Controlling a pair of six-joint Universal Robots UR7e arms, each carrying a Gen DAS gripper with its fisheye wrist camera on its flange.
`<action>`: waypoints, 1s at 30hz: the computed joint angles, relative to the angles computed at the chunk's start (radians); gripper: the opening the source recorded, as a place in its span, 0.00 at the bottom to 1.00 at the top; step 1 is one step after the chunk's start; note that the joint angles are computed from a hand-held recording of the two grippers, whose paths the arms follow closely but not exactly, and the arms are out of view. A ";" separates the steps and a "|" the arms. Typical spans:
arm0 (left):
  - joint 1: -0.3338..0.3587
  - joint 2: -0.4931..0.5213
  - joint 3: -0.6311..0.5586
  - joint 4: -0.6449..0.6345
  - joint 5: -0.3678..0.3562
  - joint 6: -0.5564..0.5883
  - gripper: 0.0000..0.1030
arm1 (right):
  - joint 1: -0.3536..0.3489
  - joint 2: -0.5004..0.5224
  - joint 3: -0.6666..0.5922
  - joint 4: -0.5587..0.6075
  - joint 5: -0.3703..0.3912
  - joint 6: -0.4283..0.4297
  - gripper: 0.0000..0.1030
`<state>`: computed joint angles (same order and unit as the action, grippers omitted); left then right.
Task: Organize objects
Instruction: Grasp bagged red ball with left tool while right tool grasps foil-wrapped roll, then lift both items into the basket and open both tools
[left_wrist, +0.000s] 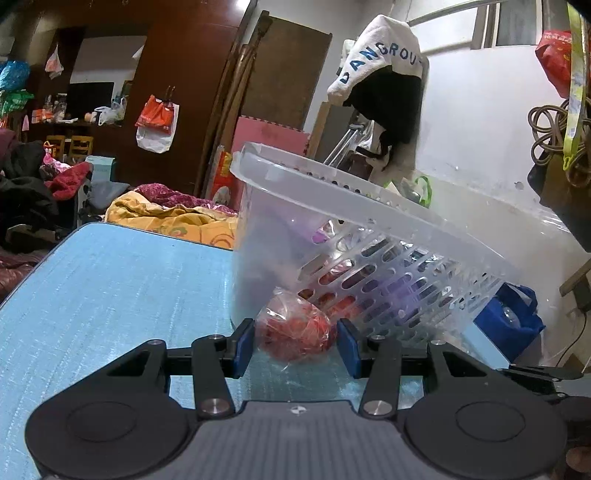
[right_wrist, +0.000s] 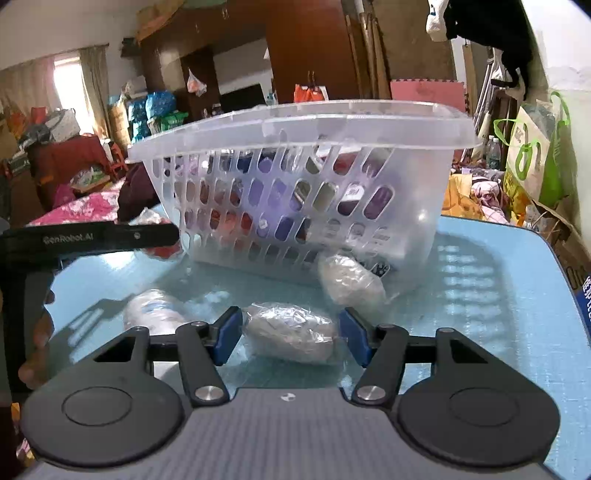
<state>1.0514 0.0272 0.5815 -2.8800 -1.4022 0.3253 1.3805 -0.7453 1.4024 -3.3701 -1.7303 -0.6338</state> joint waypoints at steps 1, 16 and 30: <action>0.000 0.003 -0.007 0.004 -0.001 0.000 0.50 | 0.003 0.004 -0.007 0.009 -0.013 -0.002 0.61; 0.008 -0.009 0.011 0.003 -0.041 0.005 0.49 | -0.027 -0.025 0.043 -0.038 0.084 0.048 0.61; -0.030 0.097 -0.211 0.287 0.078 0.063 0.56 | -0.043 -0.042 0.084 -0.099 0.138 0.070 0.61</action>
<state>1.0213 0.1242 0.3710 -2.5934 -1.3243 0.3887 1.3378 -0.7870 1.4868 -3.4691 -1.5926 -0.5641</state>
